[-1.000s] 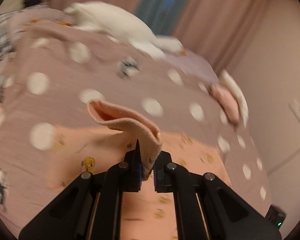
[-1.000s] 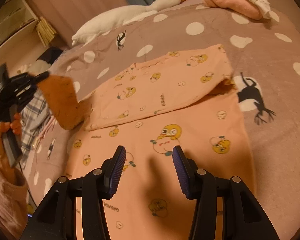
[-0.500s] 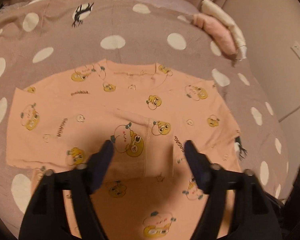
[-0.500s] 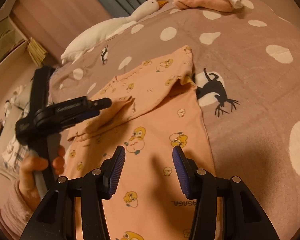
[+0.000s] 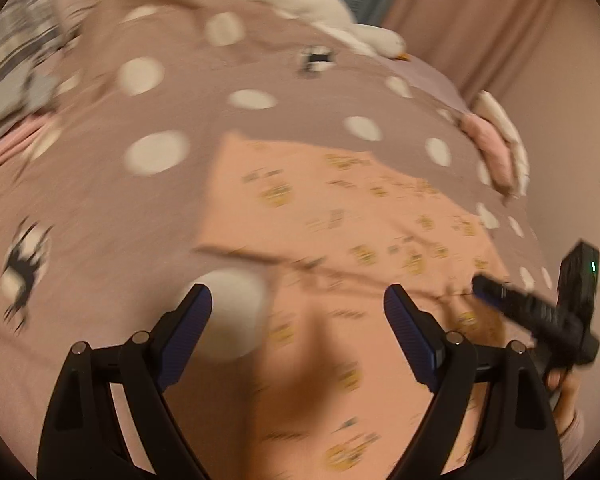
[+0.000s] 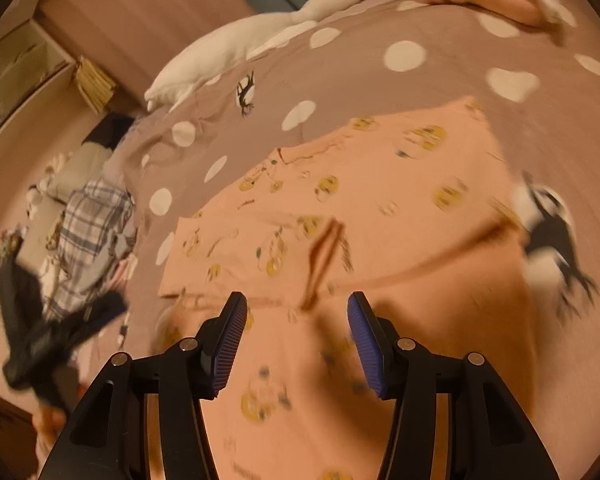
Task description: Fold small clothes
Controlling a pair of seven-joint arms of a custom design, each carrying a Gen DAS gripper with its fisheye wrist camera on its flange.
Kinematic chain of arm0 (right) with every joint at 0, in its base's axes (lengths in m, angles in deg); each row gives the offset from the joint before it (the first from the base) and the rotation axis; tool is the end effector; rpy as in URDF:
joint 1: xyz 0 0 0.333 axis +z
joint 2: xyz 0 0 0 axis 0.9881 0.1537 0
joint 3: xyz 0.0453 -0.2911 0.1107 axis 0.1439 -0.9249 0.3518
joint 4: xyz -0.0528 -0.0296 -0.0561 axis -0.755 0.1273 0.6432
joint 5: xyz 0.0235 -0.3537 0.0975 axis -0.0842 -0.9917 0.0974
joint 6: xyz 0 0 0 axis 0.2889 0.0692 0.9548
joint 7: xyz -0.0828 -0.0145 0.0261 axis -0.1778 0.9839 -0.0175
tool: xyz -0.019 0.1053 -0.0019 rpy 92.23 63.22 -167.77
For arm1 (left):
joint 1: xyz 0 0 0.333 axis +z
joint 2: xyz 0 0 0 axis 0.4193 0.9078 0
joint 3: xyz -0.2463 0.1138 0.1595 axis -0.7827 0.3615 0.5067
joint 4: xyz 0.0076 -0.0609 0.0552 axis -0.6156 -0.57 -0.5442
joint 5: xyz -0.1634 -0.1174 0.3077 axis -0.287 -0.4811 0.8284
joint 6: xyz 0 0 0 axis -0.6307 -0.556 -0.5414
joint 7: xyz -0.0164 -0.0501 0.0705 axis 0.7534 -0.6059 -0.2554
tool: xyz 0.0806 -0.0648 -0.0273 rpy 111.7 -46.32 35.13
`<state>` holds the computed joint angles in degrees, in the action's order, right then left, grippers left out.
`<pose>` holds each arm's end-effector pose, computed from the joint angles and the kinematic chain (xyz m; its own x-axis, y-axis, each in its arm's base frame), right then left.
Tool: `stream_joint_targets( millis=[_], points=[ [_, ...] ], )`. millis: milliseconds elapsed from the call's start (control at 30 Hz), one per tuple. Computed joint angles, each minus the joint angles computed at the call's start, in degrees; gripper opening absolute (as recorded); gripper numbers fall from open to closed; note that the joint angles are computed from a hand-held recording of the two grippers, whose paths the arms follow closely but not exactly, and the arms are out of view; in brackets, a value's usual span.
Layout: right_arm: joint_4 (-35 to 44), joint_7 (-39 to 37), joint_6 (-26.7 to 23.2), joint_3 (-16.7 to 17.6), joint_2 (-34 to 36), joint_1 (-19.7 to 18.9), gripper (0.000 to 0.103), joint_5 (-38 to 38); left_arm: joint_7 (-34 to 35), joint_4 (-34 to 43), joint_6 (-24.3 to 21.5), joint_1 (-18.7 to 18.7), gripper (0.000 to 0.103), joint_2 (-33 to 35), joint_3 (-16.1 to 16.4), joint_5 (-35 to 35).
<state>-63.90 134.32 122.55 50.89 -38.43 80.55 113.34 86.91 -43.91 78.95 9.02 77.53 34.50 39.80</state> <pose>0.7126 0.0705 0.4253 0.3182 -0.8128 -0.4880 -0.8435 -0.0077 -0.5371 0.5986 -0.2498 0.4368 0.3126 -0.8858 0.3431 -0.6738 -0.4613 -0.5772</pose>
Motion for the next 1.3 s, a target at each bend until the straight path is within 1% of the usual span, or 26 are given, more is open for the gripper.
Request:
stream_joint_targets(
  millis=[100, 167, 267, 300, 333, 367, 400, 500, 600, 667, 700, 733, 767, 800, 867, 967, 1000, 1033, 1067, 1100, 1167, 1200, 1267, 1300],
  points=[
    [6.9, 6.1, -0.6, -2.4, 5.2, 3.5, 0.053, -7.1, -5.9, -7.0, 1.3, 0.0, 0.088, -4.4, 1.4, 2.2],
    [10.7, 10.4, -2.0, -3.3, 8.1, 4.6, 0.053, -11.3, -9.3, -10.8, 2.5, 0.8, 0.088, -6.6, 1.4, 3.4],
    [11.3, 10.2, -0.5, -1.5, 8.8, 4.2, 0.053, -12.2, -13.4, -14.2, 3.5, 2.2, 0.088, -8.8, 0.9, 5.2],
    [11.5, 8.9, -0.4, -0.7, 8.8, 3.9, 0.042, -12.3, -14.4, -14.6, 3.4, 2.6, 0.088, -9.1, 0.6, 5.9],
    [12.1, 8.3, -0.8, -0.3, 9.1, 3.9, 0.021, -12.7, -14.8, -14.9, 3.6, 3.1, 0.088, -9.3, 0.3, 6.2],
    [12.5, 8.1, -0.7, -0.4, 9.3, 4.3, 0.010, -13.5, -15.1, -15.1, 4.1, 3.5, 0.088, -9.3, 0.0, 6.1],
    [12.6, 8.4, -0.4, -0.9, 9.2, 5.0, 0.008, -14.6, -15.5, -15.3, 5.1, 3.9, 0.088, -9.2, -0.1, 6.4],
    [10.2, 4.3, 2.4, 0.7, 6.8, 3.9, 0.007, -13.3, -15.3, -15.0, 5.9, 4.2, 0.088, -8.8, -0.6, 6.7],
    [8.1, 0.5, 4.7, 3.1, 3.9, 0.8, 0.007, -7.1, -13.8, -14.7, 6.0, 4.3, 0.088, -8.2, -1.1, 5.8],
    [8.0, -0.7, 5.8, 3.2, 2.8, -0.3, 0.007, -4.2, -13.2, -14.3, 6.3, 4.3, 0.088, -7.8, -1.2, 5.1],
    [8.9, -1.0, 4.9, 3.0, 2.7, -1.2, 0.007, -3.1, -12.7, -14.0, 6.3, 4.2, 0.088, -7.4, -1.2, 4.7],
    [9.8, -0.2, 4.7, 2.1, 3.1, -0.8, 0.007, -3.6, -12.4, -13.8, 6.2, 4.0, 0.088, -7.2, -1.2, 4.4],
    [10.4, 1.9, 5.5, 0.1, 3.6, 0.3, 0.007, -5.8, -11.7, -13.5, 6.3, 4.0, 0.088, -6.8, -1.3, 3.8],
    [11.6, 4.2, 5.3, -1.6, 4.5, 1.2, 0.007, -8.4, -11.3, -13.2, 6.2, 3.8, 0.088, -6.6, -1.3, 3.4],
    [13.8, 8.5, 3.7, -3.6, 6.7, 2.2, 0.007, -12.5, -9.8, -12.5, 6.0, 3.6, 0.088, -6.0, -1.5, 2.3],
    [16.5, 16.8, 1.8, -7.8, 9.8, 4.8, 0.008, -21.4, -7.3, -11.8, 5.5, 3.4, 0.088, -5.5, -1.8, 0.2],
    [17.9, 20.4, 0.9, -9.9, 11.2, 6.1, 0.013, -25.2, -6.6, -11.6, 5.3, 3.3, 0.088, -5.3, -1.8, -0.3],
    [17.8, 22.4, 1.4, -10.8, 11.5, 6.7, 0.017, -27.4, -6.2, -11.4, 5.0, 3.1, 0.088, -5.3, -1.7, -0.5],
    [16.1, 23.8, 3.5, -11.3, 10.9, 7.2, 0.018, -29.1, -5.7, -11.1, 4.8, 3.0, 0.088, -5.1, -1.6, -0.7],
    [13.2, 23.8, 7.1, -10.8, 9.5, 6.9, 0.018, -29.5, -5.2, -10.8, 4.5, 2.8, 0.088, -4.9, -1.6, -0.9],
    [9.5, 22.8, 11.9, -9.1, 7.6, 6.0, 0.019, -29.6, -4.0, -10.0, 4.2, 2.7, 0.088, -4.3, -1.7, -1.7],
    [7.1, 21.8, 15.7, -8.3, 6.3, 5.8, 0.020, -29.5, -3.4, -9.4, 4.0, 2.5, 0.088, -3.9, -1.7, -2.0],
    [5.6, 17.4, 18.9, -4.6, 5.5, 3.8, 0.020, -27.3, -2.4, -8.3, 4.1, 2.2, 0.088, -3.1, -1.7, -2.6],
    [4.9, 13.1, 19.4, -1.2, 5.1, 1.5, 0.020, -24.8, -1.7, -7.6, 4.1, 2.0, 0.088, -2.6, -1.8, -2.9]
  ],
)
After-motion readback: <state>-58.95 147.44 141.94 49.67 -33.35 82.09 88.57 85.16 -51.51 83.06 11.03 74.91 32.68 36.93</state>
